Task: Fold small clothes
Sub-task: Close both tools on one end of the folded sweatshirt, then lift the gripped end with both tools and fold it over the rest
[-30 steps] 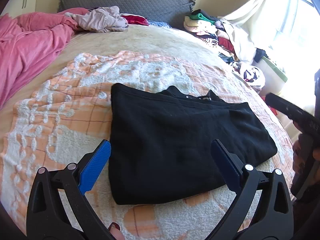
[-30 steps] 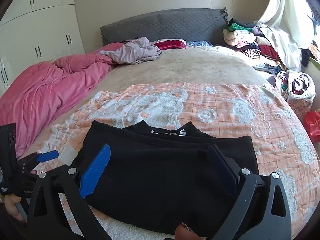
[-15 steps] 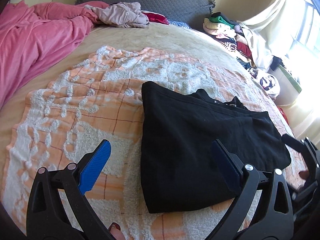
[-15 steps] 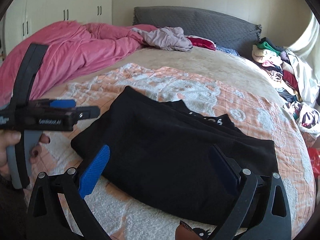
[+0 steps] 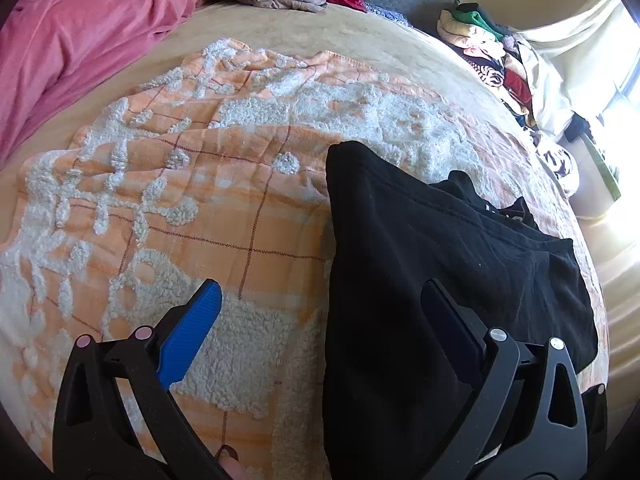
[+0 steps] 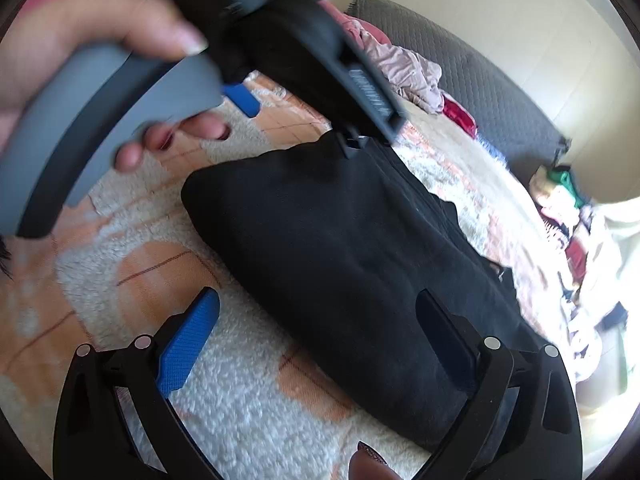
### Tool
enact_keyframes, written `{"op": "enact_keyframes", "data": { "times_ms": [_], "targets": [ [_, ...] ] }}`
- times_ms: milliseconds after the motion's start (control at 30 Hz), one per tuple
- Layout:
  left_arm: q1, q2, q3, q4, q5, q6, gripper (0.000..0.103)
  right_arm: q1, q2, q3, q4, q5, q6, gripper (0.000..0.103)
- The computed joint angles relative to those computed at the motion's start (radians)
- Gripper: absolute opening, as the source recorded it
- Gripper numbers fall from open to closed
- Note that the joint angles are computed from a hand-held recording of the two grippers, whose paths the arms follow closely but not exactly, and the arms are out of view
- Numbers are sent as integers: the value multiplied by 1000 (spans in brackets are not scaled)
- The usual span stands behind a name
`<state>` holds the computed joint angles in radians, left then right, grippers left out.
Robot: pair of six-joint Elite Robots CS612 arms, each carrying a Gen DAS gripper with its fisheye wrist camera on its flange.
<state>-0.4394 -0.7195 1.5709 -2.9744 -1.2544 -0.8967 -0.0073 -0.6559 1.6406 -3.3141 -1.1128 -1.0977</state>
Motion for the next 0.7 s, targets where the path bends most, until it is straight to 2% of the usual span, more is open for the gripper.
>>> {"op": "enact_keyframes", "data": {
  "times_ms": [100, 233, 300, 333, 367, 400, 533, 700],
  "targets": [
    [6, 4, -7, 6, -14, 5, 93, 12, 14, -14, -31, -23, 37, 95],
    [14, 11, -20, 11, -38, 8, 93, 27, 33, -45, -38, -69, 75, 59],
    [19, 15, -25, 9, -58, 2, 93, 22, 36, -49, -46, -45, 91, 44],
    [21, 18, -28, 9, -69, -1, 93, 16, 33, -48, -42, -22, 95, 31],
    [23, 21, -33, 8, -80, -2, 93, 10, 31, -48, -50, -3, 103, 26],
    [25, 23, -37, 5, -92, -3, 93, 4, 30, -46, -65, 12, 117, 23],
    [30, 35, -54, -40, -168, -12, 93, -28, 14, -57, -37, 101, 232, 20],
    [18, 48, -85, -134, -230, -9, 92, -70, 11, -66, -96, 184, 365, 19]
  ]
}}
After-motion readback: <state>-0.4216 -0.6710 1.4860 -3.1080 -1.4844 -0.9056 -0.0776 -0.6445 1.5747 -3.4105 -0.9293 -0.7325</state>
